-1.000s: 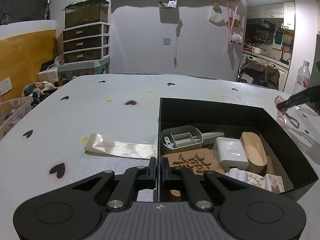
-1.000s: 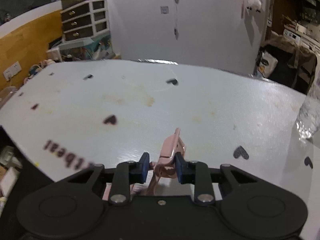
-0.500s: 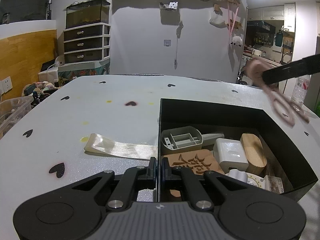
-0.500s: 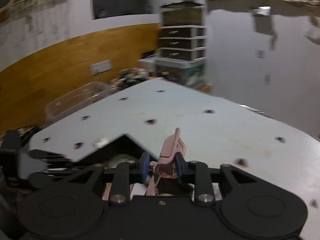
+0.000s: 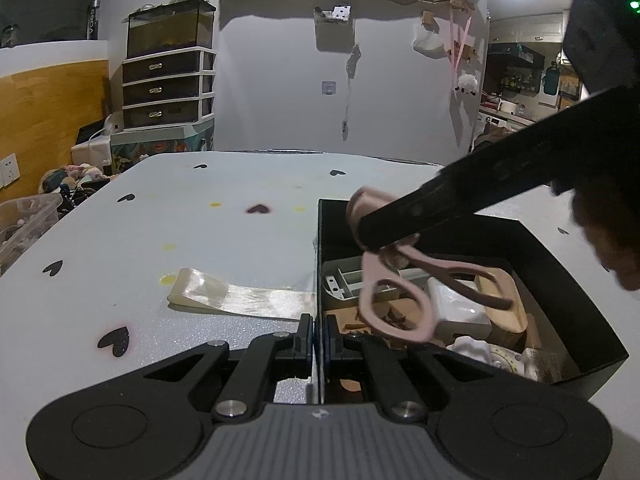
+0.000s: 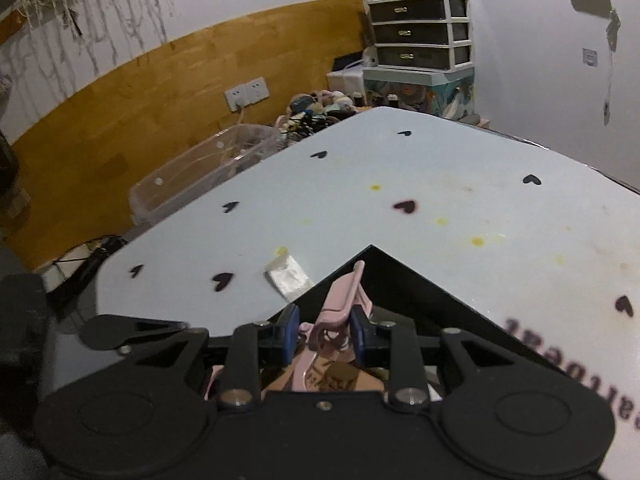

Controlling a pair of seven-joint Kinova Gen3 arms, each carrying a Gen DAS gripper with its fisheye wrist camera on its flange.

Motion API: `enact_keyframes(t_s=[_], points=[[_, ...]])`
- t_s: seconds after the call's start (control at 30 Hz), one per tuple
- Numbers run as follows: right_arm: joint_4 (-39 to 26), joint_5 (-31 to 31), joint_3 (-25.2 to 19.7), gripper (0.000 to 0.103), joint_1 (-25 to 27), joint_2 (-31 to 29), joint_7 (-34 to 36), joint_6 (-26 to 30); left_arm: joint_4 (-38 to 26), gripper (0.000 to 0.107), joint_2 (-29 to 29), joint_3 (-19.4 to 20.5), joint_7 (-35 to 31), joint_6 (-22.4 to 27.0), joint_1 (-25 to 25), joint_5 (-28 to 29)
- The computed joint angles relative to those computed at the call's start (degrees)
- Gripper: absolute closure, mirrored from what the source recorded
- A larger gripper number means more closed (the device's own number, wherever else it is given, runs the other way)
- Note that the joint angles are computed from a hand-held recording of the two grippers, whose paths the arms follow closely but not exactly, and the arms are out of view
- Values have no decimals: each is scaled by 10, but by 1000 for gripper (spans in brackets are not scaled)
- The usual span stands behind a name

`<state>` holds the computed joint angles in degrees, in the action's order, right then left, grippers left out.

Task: Organize rigid objects
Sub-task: 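Carry the pink scissors into the black box and open the right gripper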

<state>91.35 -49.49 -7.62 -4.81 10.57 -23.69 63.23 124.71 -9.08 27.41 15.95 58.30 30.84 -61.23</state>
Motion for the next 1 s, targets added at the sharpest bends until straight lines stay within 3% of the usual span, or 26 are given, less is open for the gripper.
enact_keyframes(t_s=[0.27, 0.4, 0.47, 0.5, 0.67, 0.83, 1.0], points=[[29, 42, -5, 75, -28, -16, 9, -91, 5, 103, -6, 3, 1, -8, -5, 0], [19, 22, -7, 73, -14, 3, 25, -67, 4, 103, -6, 3, -1, -8, -6, 1], [18, 18, -12, 60, -10, 8, 46, -56, 3, 103, -6, 3, -2, -8, -7, 1], [25, 10, -13, 49, -8, 5, 57, -61, 3, 103, -6, 3, -3, -8, -7, 1], [28, 18, -12, 41, -14, -4, 63, -58, 3, 103, -6, 4, -3, -8, -8, 1], [31, 21, -7, 21, -16, -15, 64, -53, 3, 103, -6, 4, -3, -8, -8, 1], [44, 9, 1, 6, -16, -31, 64, -65, 3, 103, -7, 4, -3, -9, -9, 1]])
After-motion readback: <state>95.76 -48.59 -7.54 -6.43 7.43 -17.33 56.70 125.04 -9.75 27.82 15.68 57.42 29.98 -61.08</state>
